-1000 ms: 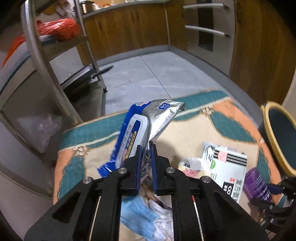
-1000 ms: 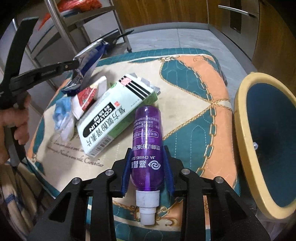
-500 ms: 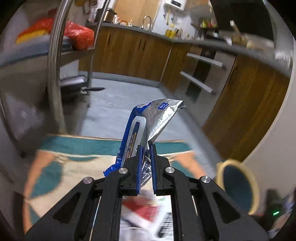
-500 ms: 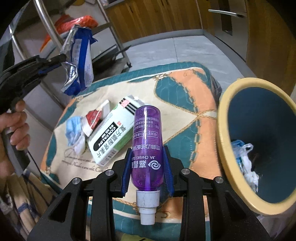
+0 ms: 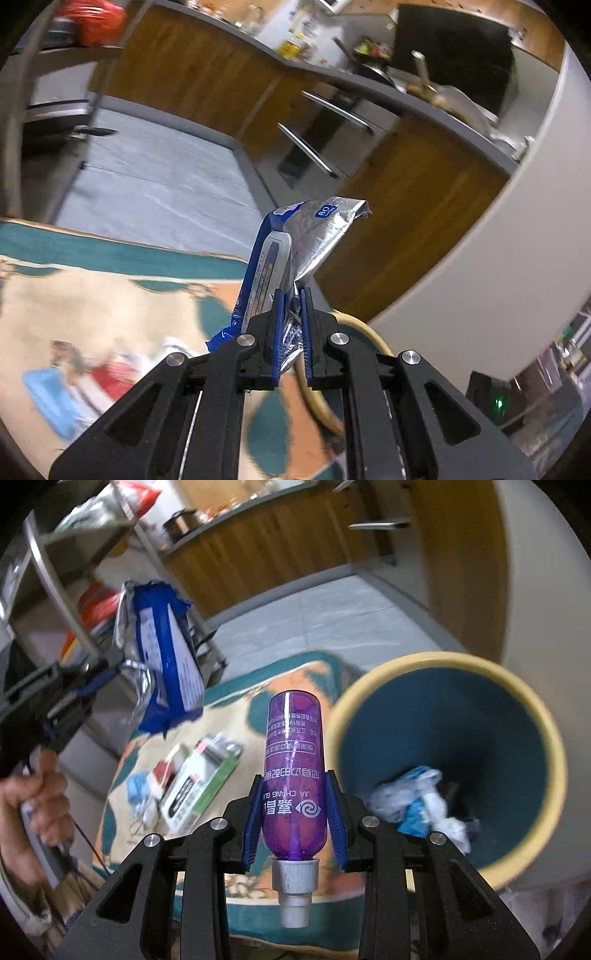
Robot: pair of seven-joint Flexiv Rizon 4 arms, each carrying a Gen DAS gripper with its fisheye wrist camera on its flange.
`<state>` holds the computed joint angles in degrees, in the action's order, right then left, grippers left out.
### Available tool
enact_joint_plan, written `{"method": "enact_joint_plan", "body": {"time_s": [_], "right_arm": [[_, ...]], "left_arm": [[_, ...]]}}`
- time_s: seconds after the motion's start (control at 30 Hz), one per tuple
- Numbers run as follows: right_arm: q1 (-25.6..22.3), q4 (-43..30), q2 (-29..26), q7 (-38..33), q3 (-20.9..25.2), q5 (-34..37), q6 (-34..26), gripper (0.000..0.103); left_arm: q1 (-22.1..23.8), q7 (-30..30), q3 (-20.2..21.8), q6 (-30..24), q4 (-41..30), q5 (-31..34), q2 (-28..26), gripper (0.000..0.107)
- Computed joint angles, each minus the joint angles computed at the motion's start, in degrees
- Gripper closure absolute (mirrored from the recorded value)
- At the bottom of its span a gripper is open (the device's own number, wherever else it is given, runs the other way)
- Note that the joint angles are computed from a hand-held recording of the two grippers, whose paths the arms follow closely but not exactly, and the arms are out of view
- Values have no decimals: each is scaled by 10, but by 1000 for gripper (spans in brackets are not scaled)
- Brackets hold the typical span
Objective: Collect trash
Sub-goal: 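Lift the wipes pack with the left gripper while the right carries the purple bottle to the bin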
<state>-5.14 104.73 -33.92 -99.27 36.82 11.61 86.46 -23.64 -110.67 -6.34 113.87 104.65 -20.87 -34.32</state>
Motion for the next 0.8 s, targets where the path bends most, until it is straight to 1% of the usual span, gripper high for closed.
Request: {"method": "enact_joint_plan", "body": {"time_s": [0.1,0.17,0.2,0.27,0.3,0.4,0.47,0.57,0.63,0.7,0.73,0.8], "right_arm": [[-11,6,7,13,-11,12,10,69],[-18,10,9,22,-16,16,16,69],[-21,13,11,27,-20,18,20,69],[-27,18,11,35,-24,17,26,69],[-31,20,12,40,-24,17,28,69],[-39,26,11,55,-27,13,38,69],[-50,28,8,66,-21,12,45,69],[-63,28,3,83,-10,4,54,69],[-71,29,-2,92,-3,-6,58,69],[-74,31,-5,102,-1,-19,61,69],[-76,32,-6,107,1,-24,61,69],[-81,34,-10,116,4,-36,63,69]], "left_arm": [[26,-3,-53,-19,-50,33,-32,99],[35,-11,-79,-27,-80,49,-55,99],[40,-12,-98,-37,-107,58,-74,99],[37,-14,-110,-55,-142,64,-98,99],[29,-11,-111,-74,-171,62,-115,99],[11,-6,-110,-115,-222,53,-145,99],[-4,-8,-99,-147,-252,39,-161,99],[-35,-17,-74,-212,-316,15,-195,98],[-48,-24,-56,-249,-342,10,-207,98],[-59,-38,-41,-274,-355,7,-214,96],[-61,-44,-37,-290,-365,5,-220,94],[-58,-47,-43,-297,-369,8,-224,89]]}}
